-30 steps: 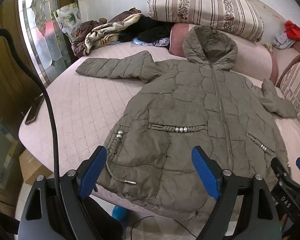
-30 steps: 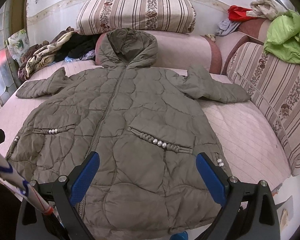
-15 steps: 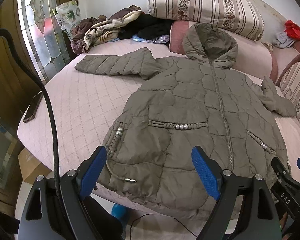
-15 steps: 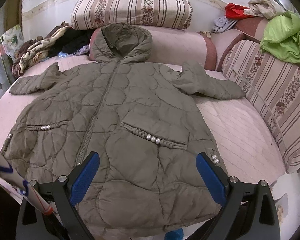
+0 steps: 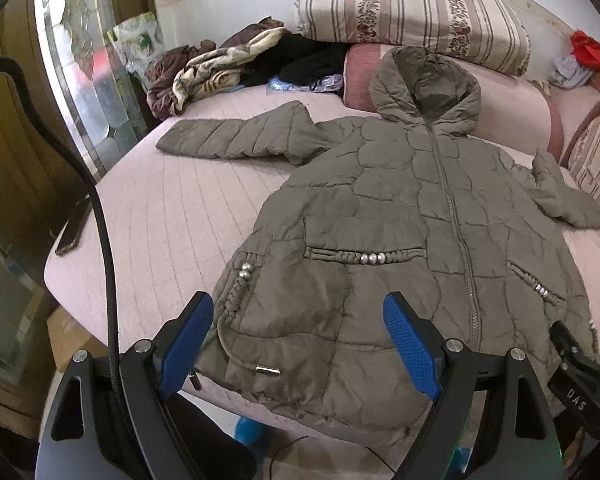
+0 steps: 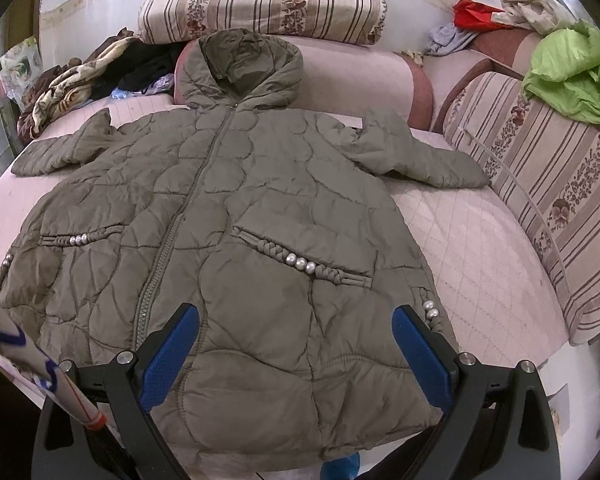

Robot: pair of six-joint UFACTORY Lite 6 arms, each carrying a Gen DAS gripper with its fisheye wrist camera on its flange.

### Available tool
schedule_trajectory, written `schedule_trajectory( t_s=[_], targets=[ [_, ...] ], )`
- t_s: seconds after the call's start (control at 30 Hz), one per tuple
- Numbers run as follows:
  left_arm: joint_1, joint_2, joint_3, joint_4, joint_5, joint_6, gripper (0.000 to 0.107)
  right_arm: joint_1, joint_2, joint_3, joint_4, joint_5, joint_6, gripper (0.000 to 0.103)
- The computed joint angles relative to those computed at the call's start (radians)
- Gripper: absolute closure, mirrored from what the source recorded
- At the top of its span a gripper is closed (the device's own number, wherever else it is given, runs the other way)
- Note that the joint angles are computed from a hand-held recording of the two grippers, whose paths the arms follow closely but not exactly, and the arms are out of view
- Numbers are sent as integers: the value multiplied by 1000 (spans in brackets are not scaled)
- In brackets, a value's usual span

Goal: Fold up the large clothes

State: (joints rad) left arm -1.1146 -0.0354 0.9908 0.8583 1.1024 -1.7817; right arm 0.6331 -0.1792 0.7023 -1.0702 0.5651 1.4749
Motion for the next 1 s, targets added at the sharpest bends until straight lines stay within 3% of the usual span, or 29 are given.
schedule_trajectory(
  t_s=[0.3,0.5,0.63,0.77,0.83,0.87,1.0],
  targets=[
    [35,13,-20,-20,-77,30,21,-14,10,1,5,-14,-4,4],
    [162,-93,-85,-21,-69,107,21,-60,6,-10,4,-57,-13,4],
    [421,-186,-130,-29,-138,273,21,-95,8,-9,6,-88,-26,4],
    [783,-156,-82,-123,-329,537,21,-140,30,5,54,-136,-78,4],
    [979,-73,-14,-218,-463,700,23,-161,52,20,81,-155,-106,4],
    [1056,-10,38,-276,-506,780,30,-169,62,28,93,-161,-120,4],
    [1273,326,353,-492,-591,1039,35,-202,120,71,122,-179,-160,4]
  ],
)
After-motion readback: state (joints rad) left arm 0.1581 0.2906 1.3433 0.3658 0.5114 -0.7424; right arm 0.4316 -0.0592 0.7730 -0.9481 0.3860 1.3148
